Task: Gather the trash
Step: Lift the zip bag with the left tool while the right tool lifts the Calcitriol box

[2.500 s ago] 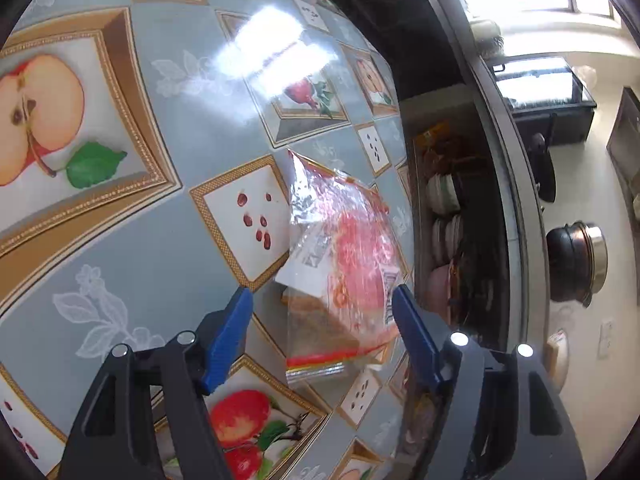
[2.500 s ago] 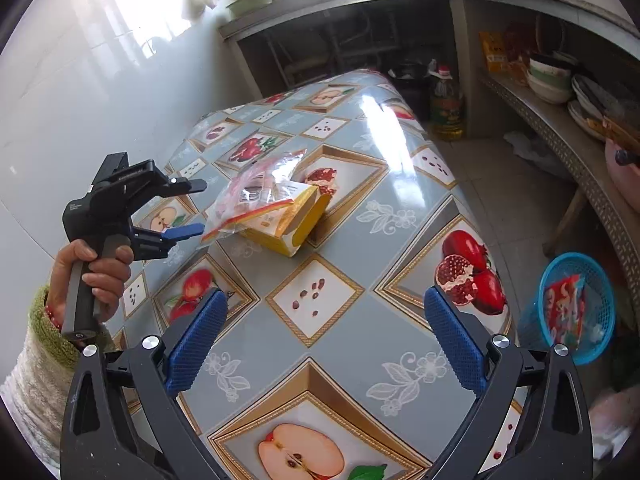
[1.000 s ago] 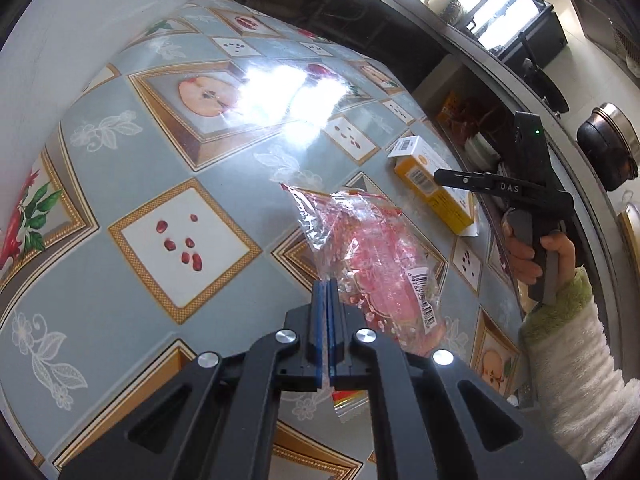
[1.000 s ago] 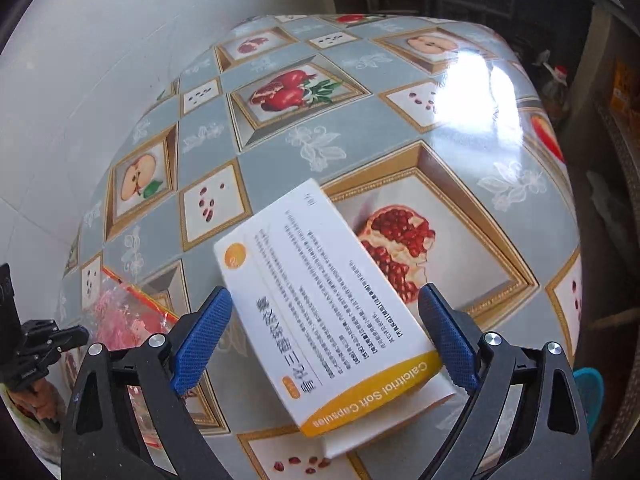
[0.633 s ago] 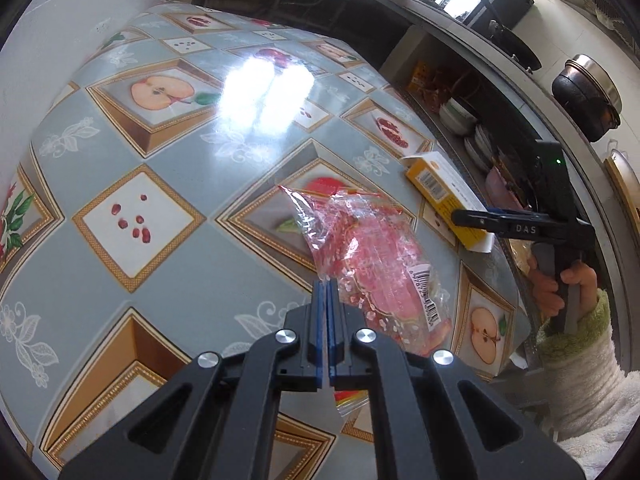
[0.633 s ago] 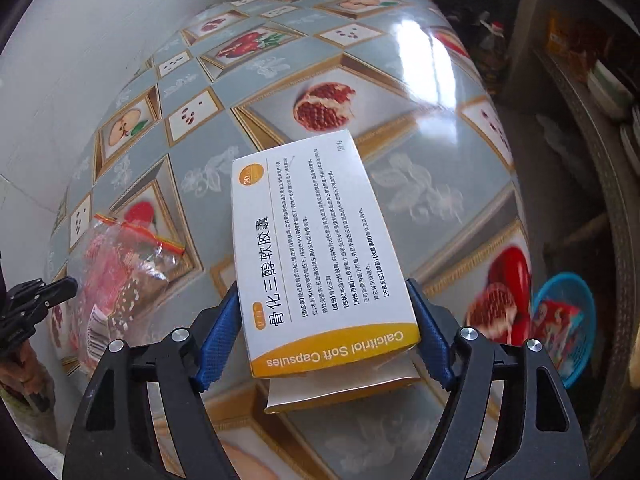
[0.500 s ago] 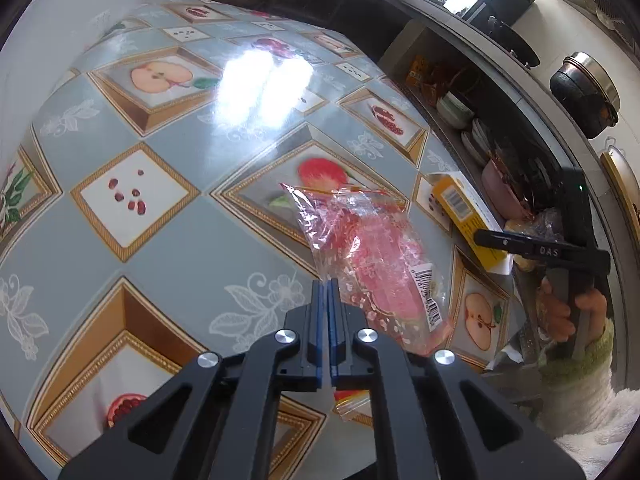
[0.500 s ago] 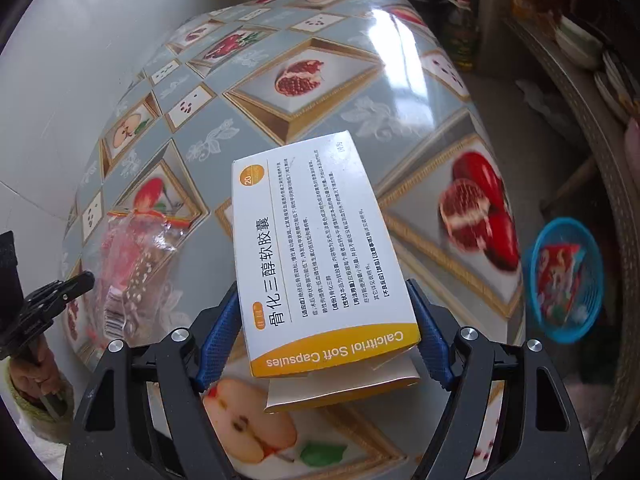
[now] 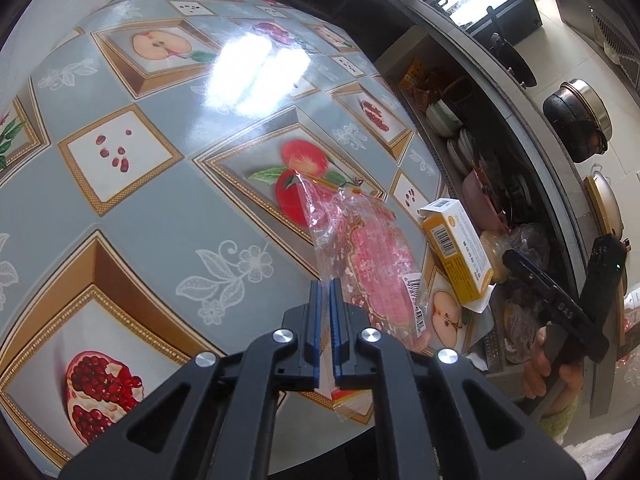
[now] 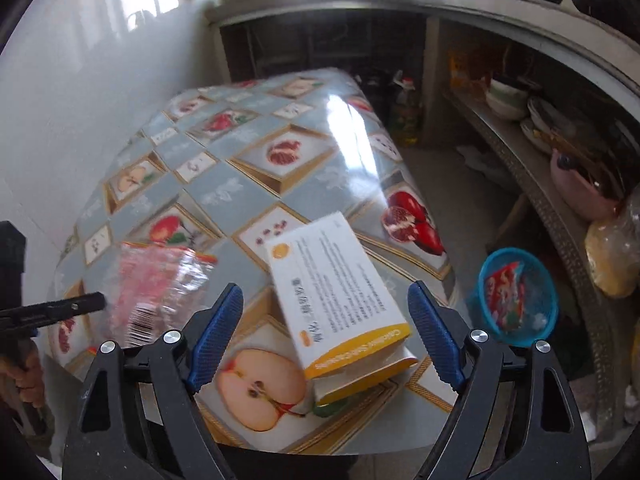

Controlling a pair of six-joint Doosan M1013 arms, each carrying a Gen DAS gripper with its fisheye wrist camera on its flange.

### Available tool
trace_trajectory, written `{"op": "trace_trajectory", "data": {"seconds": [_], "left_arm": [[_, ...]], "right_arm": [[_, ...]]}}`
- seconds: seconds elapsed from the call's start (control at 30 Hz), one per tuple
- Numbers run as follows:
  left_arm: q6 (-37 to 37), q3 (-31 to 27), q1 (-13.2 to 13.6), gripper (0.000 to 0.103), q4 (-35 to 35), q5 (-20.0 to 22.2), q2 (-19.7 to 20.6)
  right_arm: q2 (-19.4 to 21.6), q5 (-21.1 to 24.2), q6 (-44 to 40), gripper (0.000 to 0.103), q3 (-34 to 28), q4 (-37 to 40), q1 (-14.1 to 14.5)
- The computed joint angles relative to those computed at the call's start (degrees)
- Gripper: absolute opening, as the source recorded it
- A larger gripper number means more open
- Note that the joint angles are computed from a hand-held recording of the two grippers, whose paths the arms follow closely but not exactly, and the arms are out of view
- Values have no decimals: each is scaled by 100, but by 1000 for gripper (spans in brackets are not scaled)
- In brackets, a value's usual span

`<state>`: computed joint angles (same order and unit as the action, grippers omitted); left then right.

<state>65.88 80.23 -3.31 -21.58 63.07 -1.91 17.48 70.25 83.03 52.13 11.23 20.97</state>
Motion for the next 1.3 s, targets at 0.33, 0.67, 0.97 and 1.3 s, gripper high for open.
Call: {"op": "trace_trajectory", "data": {"seconds": [0.33, 0.67, 0.97, 1.3], "left_arm": [[315, 15, 11, 4, -591, -213, 12], [339, 107, 253, 23, -1818, -303, 132], [107, -272, -36, 27, -1149, 66, 384], [171, -687, -598, 6, 760, 601, 522]], "right_arm": [[309, 876, -528, 26, 139, 1441, 294], [296, 961, -436, 18, 267, 1908, 125], [246, 854, -565, 17, 392, 2057, 91], [182, 862, -674, 20, 444, 2072, 48]]}}
